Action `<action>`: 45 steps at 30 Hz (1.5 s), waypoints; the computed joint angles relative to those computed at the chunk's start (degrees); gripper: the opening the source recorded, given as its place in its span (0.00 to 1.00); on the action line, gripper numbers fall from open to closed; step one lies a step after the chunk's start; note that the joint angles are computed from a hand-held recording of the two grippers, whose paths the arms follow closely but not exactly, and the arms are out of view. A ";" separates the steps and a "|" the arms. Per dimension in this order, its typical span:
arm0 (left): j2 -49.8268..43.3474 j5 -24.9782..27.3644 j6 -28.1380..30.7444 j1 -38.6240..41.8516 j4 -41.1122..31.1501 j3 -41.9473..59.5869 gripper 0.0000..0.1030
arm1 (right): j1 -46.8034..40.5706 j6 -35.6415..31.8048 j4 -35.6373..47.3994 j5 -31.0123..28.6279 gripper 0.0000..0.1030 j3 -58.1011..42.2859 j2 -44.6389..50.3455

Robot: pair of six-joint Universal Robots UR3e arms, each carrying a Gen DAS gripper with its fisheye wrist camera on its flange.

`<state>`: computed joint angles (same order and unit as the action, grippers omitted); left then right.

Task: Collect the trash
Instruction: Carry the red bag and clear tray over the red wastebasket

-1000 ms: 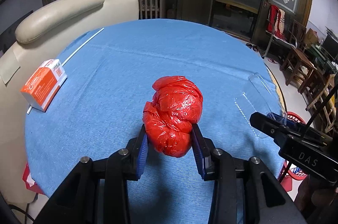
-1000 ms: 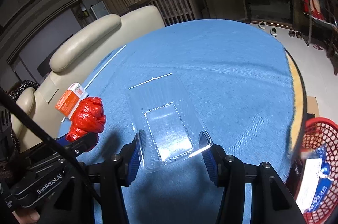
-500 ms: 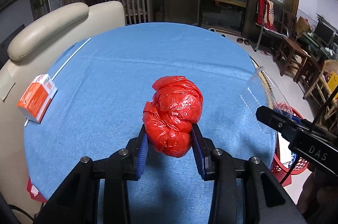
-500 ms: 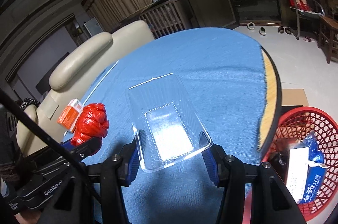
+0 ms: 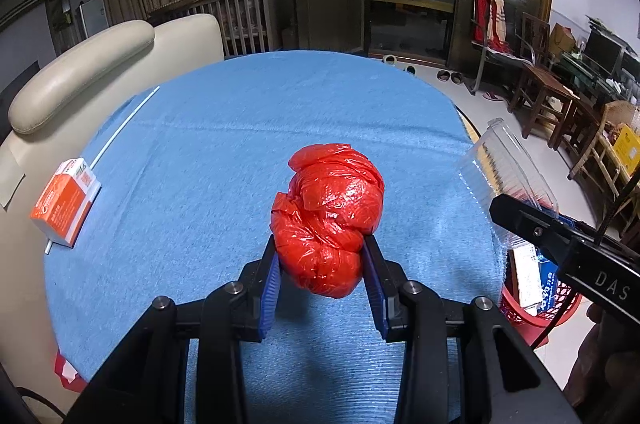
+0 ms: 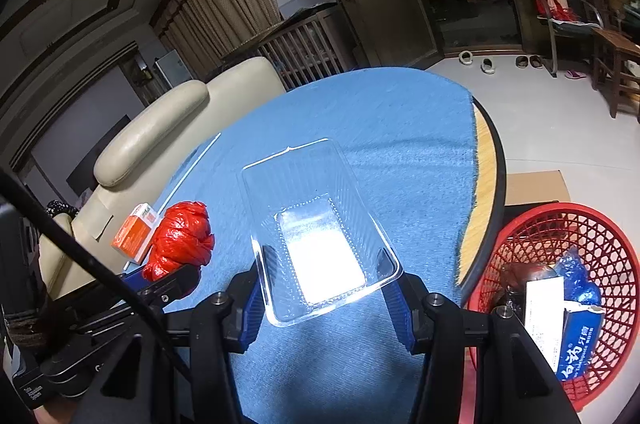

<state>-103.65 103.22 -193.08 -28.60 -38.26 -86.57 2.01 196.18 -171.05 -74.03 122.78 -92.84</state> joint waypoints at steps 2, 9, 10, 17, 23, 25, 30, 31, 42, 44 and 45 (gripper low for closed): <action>0.10 -0.01 0.14 -0.15 0.06 0.02 0.39 | -0.87 -0.28 -0.08 0.57 0.54 0.95 -1.11; 0.93 -0.61 1.56 0.48 1.29 -1.38 0.39 | -2.96 -0.83 0.56 1.75 0.54 3.46 -5.31; 1.01 -0.65 1.67 0.43 1.31 -1.41 0.39 | -3.24 -0.90 0.73 1.87 0.54 3.80 -5.94; 1.03 -0.55 2.32 -0.04 1.29 -0.99 0.39 | -5.22 -1.03 2.10 2.72 0.54 4.37 -8.35; 0.98 -0.34 2.95 -0.88 1.19 -0.51 0.39 | -7.91 -1.50 3.25 3.97 0.54 6.47 -11.94; 0.49 -0.21 3.10 -1.38 0.65 0.59 0.39 | -9.01 -1.80 3.95 4.50 0.54 7.17 -13.46; 0.64 -0.56 4.17 -1.85 0.38 1.20 0.39 | -12.32 -2.86 6.08 6.27 0.54 8.90 -17.49; 0.49 -0.44 4.32 -2.09 0.32 1.51 0.39 | -12.90 -3.03 6.52 6.57 0.54 9.35 -18.41; -1.32 -1.15 6.22 -3.90 -1.39 5.25 0.39 | -26.71 -8.66 18.31 14.45 0.54 14.57 -33.61; -2.78 -0.90 6.09 -4.80 -2.56 7.73 0.39 | -29.80 -10.54 21.52 16.21 0.54 15.36 -36.52; -3.19 -1.09 6.20 -5.13 -2.75 8.34 0.39 | -31.88 -11.80 23.82 17.29 0.54 15.89 -38.59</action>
<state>-106.84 102.13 -186.88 -33.73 -41.01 -78.23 -29.87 184.38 -147.24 -56.74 138.67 -131.42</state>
